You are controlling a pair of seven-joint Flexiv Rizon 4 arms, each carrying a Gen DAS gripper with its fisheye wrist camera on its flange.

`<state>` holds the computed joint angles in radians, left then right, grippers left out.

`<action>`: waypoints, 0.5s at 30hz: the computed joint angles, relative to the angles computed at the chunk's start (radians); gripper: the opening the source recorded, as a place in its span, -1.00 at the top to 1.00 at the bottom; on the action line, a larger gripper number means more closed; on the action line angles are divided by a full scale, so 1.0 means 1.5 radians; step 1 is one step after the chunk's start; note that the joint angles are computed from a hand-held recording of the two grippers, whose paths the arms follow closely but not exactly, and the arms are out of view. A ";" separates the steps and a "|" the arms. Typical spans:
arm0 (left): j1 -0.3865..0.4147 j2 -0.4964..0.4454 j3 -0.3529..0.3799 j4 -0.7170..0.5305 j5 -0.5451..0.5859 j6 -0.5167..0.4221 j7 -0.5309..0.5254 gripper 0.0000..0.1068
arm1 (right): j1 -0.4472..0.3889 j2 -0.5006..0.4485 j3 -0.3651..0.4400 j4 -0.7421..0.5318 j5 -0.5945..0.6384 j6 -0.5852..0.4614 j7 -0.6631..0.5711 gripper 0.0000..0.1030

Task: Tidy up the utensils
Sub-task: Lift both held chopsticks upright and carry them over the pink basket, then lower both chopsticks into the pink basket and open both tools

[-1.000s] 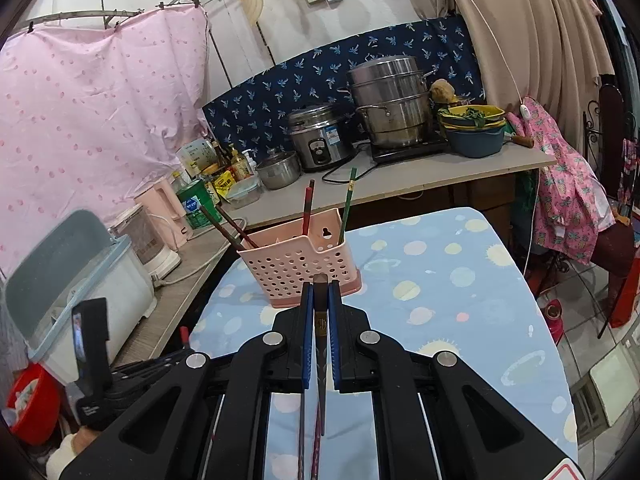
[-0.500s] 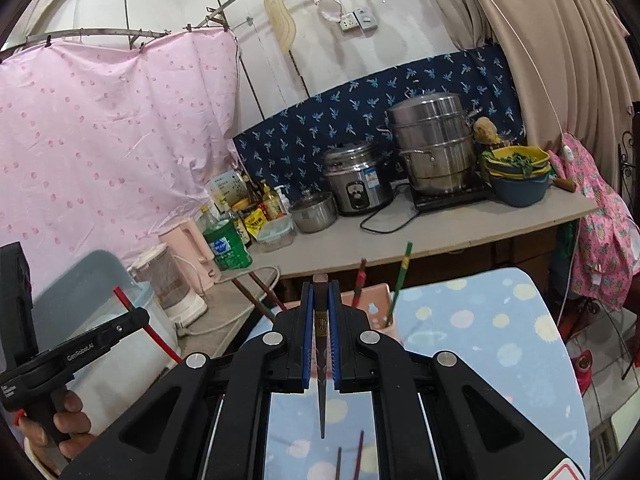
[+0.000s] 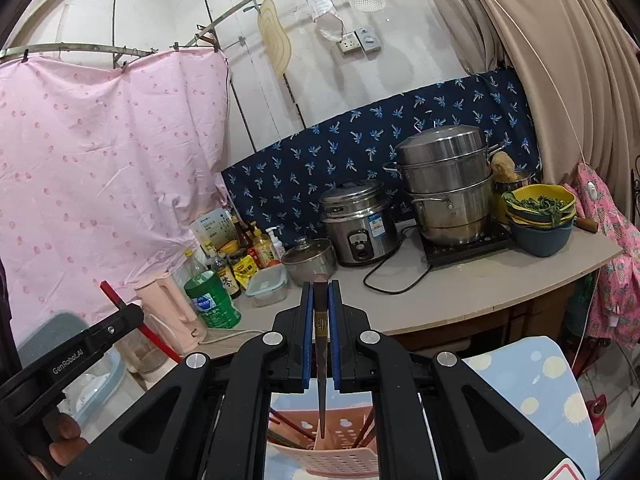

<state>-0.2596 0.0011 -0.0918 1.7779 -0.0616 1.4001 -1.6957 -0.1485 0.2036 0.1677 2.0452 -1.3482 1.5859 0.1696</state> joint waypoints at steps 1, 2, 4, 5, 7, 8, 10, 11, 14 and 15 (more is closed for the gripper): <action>0.000 -0.006 0.000 0.003 0.000 0.001 0.001 0.87 | -0.001 -0.008 0.000 -0.002 -0.004 -0.002 -0.001 0.87; 0.000 -0.012 0.000 0.006 0.001 0.003 0.002 0.87 | 0.003 -0.015 -0.001 -0.001 0.001 -0.011 -0.009 0.87; 0.000 -0.023 0.001 0.015 -0.008 0.003 0.009 0.87 | 0.015 -0.027 -0.005 0.006 0.017 -0.022 -0.028 0.87; -0.001 -0.029 0.000 0.020 -0.016 0.003 0.016 0.87 | 0.022 -0.035 -0.007 0.011 0.028 -0.028 -0.040 0.86; -0.002 -0.042 0.001 0.019 -0.014 -0.002 0.015 0.87 | 0.033 -0.043 -0.011 0.020 0.042 -0.035 -0.055 0.86; -0.004 -0.047 0.003 0.019 -0.009 -0.003 0.012 0.87 | 0.039 -0.050 -0.013 0.024 0.049 -0.038 -0.064 0.86; -0.007 -0.055 0.009 0.022 0.009 -0.003 -0.001 0.87 | 0.046 -0.055 -0.016 0.031 0.054 -0.044 -0.073 0.85; -0.008 -0.056 0.012 0.022 0.016 -0.008 -0.008 0.87 | 0.050 -0.057 -0.018 0.034 0.057 -0.047 -0.078 0.85; -0.009 -0.053 0.016 0.031 0.020 -0.005 -0.018 0.85 | 0.052 -0.055 -0.021 0.039 0.035 -0.048 -0.069 0.77; -0.008 -0.053 0.018 0.030 0.025 -0.007 -0.024 0.76 | 0.055 -0.052 -0.020 0.041 0.034 -0.057 -0.073 0.76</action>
<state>-0.2716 -0.0777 -0.0645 1.8232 -0.0245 1.3902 -1.7317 -0.0667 0.1262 0.1377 2.1065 -1.2978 1.5011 0.0602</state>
